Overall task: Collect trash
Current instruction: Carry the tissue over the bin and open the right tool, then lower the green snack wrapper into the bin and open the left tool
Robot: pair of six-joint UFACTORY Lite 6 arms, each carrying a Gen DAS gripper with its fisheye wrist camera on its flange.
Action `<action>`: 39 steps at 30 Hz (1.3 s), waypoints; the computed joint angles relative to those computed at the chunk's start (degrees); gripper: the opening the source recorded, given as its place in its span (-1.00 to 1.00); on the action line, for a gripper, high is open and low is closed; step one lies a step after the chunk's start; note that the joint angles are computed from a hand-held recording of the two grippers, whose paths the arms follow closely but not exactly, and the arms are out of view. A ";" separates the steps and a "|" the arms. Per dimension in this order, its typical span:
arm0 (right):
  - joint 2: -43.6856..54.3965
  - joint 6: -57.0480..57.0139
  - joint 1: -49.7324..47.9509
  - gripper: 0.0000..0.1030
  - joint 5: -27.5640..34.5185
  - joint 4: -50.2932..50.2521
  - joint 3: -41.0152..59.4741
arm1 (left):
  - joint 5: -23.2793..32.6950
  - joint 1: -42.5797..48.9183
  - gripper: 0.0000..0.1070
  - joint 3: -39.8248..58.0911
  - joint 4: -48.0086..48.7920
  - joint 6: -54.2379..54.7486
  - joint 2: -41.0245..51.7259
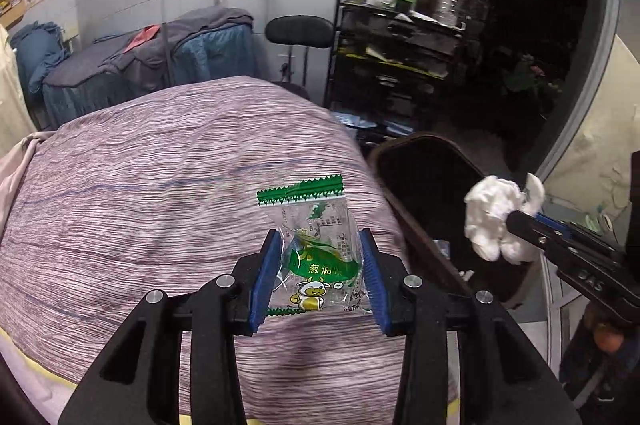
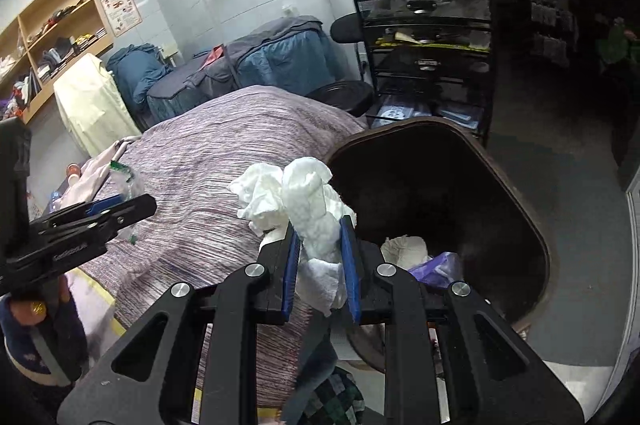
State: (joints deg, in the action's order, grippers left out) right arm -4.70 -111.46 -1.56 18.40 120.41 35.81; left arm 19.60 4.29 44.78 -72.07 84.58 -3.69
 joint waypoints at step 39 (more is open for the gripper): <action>14.66 -38.30 -7.01 0.63 1.17 37.17 1.96 | -6.90 -21.51 -0.26 1.91 4.81 -10.61 6.38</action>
